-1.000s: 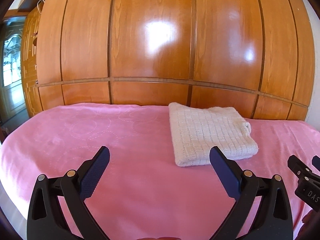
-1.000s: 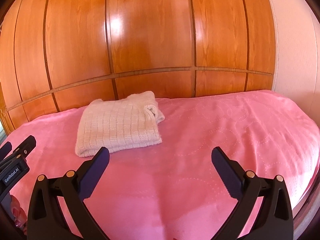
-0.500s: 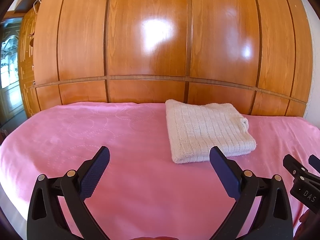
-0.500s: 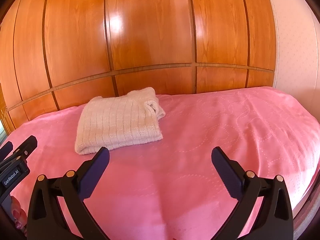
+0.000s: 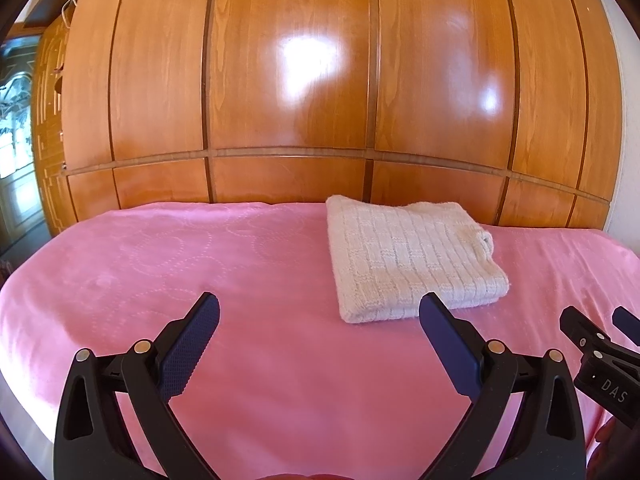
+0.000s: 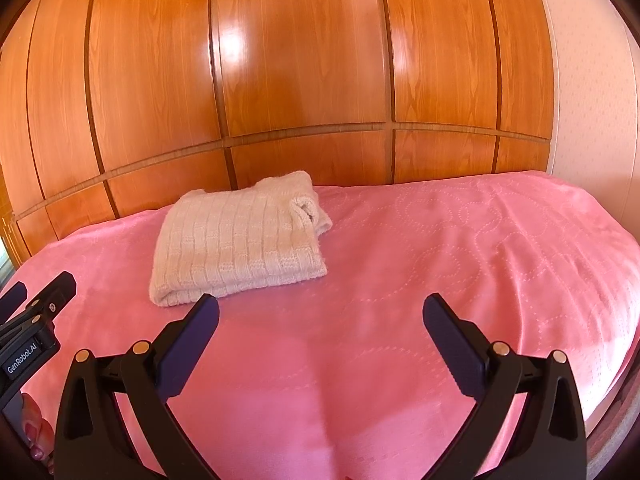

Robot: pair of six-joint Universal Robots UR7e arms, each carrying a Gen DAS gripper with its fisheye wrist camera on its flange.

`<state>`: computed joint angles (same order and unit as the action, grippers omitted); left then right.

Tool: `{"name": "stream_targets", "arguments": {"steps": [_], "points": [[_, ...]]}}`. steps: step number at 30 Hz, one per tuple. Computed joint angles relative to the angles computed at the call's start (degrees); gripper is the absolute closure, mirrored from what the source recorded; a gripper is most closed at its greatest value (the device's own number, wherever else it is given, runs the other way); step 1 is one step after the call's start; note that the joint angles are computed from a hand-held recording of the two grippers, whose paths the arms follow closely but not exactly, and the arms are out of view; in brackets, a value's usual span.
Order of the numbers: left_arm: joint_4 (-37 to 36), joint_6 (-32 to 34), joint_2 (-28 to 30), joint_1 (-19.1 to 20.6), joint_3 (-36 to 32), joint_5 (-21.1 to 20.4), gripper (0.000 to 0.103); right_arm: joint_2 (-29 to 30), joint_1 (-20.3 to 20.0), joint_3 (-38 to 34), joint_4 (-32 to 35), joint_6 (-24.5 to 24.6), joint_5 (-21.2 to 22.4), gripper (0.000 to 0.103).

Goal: Fold small clothes

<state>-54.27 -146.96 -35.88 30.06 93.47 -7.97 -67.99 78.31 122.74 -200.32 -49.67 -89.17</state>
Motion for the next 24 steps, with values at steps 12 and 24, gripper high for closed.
{"name": "stream_targets", "arguments": {"steps": [12,24], "points": [[-16.12,14.04,-1.12,0.28,3.48,-0.44,0.004,0.21,0.09,-0.76,0.97,1.29,-1.46,0.002],[-30.98,25.04,-2.31,0.77,7.36,-1.03,0.004,0.66,0.35,-0.84,1.10,1.20,-2.26,0.002]]}}
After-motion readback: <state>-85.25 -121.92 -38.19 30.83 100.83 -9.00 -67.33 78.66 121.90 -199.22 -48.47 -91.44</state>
